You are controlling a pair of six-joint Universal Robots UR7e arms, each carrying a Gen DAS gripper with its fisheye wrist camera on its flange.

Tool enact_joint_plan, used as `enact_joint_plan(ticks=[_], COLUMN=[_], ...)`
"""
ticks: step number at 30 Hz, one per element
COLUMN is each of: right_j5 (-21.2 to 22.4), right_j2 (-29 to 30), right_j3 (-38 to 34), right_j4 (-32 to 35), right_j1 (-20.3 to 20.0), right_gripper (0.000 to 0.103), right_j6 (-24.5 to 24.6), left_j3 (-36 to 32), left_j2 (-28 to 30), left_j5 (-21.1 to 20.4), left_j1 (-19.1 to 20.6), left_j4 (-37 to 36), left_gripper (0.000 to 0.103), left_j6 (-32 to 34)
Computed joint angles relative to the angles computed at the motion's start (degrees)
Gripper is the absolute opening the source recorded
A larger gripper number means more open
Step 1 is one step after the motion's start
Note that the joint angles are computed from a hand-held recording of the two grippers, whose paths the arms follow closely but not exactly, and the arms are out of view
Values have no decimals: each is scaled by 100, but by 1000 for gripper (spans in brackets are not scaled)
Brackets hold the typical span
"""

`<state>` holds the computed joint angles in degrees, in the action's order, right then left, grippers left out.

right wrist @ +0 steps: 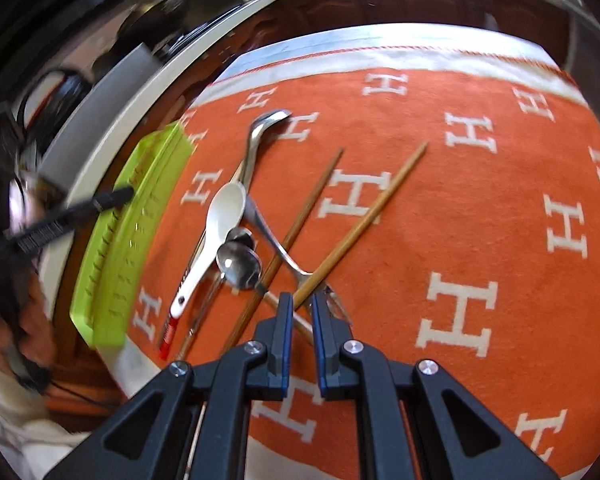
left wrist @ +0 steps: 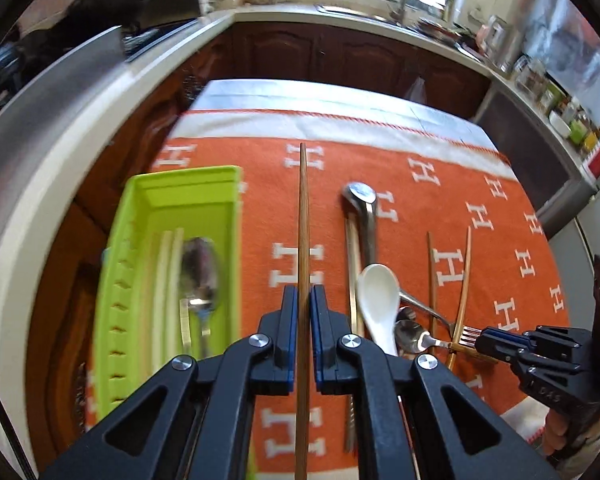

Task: Organize utensils

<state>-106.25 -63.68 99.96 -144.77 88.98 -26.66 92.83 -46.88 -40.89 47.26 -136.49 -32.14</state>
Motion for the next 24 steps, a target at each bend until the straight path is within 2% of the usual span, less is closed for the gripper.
enact_joint_plan(ticks=[5, 10, 13, 15, 18, 20, 22, 24], right_j5=[-219, -769, -968, -1129, -1278, -1383, -1418, -1384], right_j2=[161, 423, 481, 548, 592, 626, 639, 582], right_j3=[-63, -223, -243, -263, -144, -115, -99, -64], right_j4=[-28, 177, 212, 266, -41, -163, -211, -226], right_j1=[206, 381, 436, 474, 525, 567, 593, 599], right_gripper=[10, 10, 17, 18, 18, 15, 7, 6], right_j6=[-643, -1128, -1399, -1534, -1900, -1962, -1929, -1866], left_j3=[274, 555, 663, 681, 753, 797, 842, 876], left_j2=[-419, -771, -886, -911, -968, -968, -979, -983], left_j5=[157, 261, 311, 300, 230, 194, 191, 191], left_j1=[33, 90, 131, 188, 275, 301, 328, 368], left_j4=[466, 908, 1031, 1068, 1017, 941, 881, 803], left_gripper=[4, 4, 4, 4, 4, 4, 4, 4], left_j6=[-492, -809, -912, -966, -1000, -998, -981, -949])
